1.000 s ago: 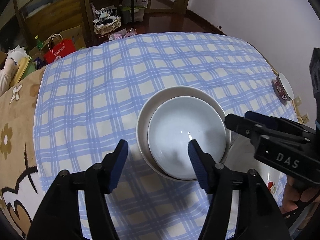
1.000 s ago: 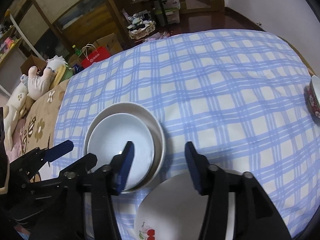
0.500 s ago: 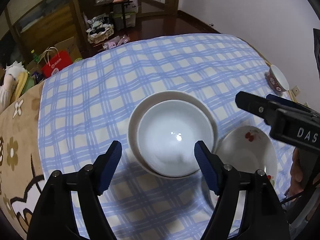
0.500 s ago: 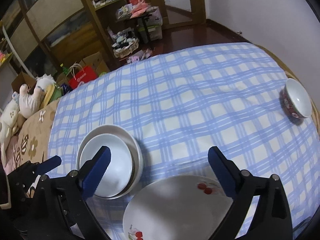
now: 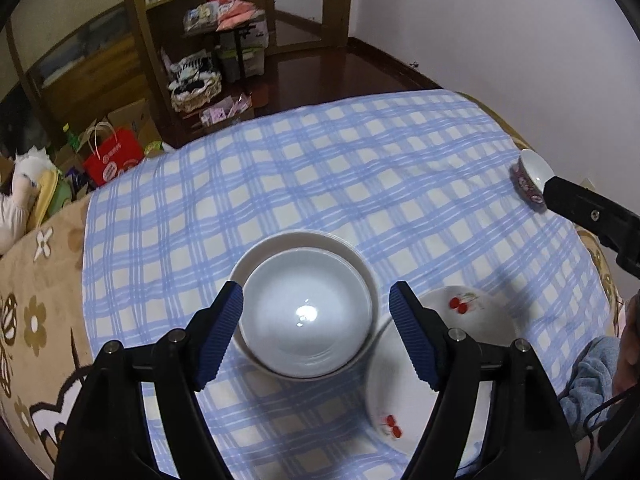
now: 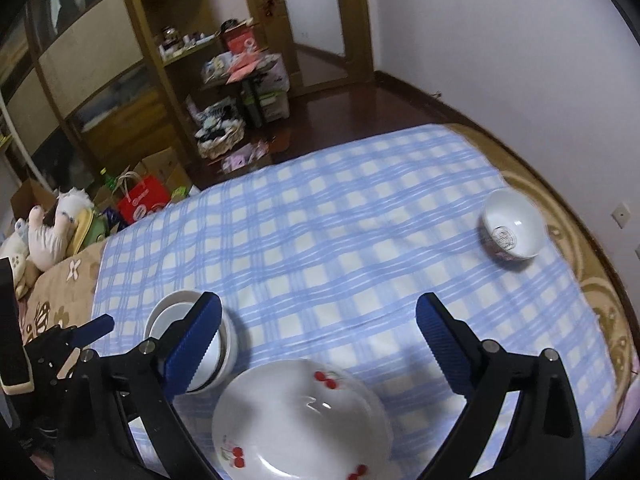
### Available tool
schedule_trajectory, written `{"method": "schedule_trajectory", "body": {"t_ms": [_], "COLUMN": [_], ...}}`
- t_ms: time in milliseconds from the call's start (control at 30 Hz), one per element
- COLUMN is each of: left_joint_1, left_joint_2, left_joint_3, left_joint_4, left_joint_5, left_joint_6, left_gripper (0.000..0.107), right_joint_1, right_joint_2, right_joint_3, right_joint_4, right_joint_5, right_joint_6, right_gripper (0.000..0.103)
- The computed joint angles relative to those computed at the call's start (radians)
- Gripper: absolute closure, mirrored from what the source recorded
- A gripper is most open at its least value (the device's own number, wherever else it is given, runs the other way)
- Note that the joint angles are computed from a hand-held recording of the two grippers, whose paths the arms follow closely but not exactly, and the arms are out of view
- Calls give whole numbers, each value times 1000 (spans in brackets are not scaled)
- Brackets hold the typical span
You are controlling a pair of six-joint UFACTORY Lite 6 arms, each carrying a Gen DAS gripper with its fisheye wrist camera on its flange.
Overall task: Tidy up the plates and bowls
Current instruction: 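Move both tools toward the small white dish with red emblem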
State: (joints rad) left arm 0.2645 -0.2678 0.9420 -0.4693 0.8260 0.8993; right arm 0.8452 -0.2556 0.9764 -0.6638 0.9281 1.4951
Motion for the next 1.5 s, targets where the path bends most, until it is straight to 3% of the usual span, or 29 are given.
{"method": "schedule_trajectory", "body": {"t_ms": [267, 500, 700, 900, 1300, 1500], "left_joint_1": [-174, -391, -593, -736, -893, -980], "left_joint_2": [-61, -40, 47, 227, 593, 749], "left_joint_3": [114, 218, 294, 411, 697, 836], "left_joint_4": [77, 187, 307, 390, 434, 569], "left_joint_5": [52, 43, -39, -118, -153, -192], "left_joint_6": [-196, -413, -609, -753, -883, -978], "left_gripper": [32, 32, 32, 32, 32, 32], "right_joint_1": [-11, -105, -388, -791, -1197, -1379], "right_joint_2": [-205, -376, -473, -439, -244, -145], "right_joint_3": [-49, -109, -141, -133, -178, -221], "right_joint_4": [-12, -34, 58, 333, 602, 863], "right_joint_5": [163, 194, 54, -122, -367, -442], "right_joint_6": [-64, -132, -343, -764, -1201, -1529], "right_gripper": [1, 1, 1, 1, 1, 6]}}
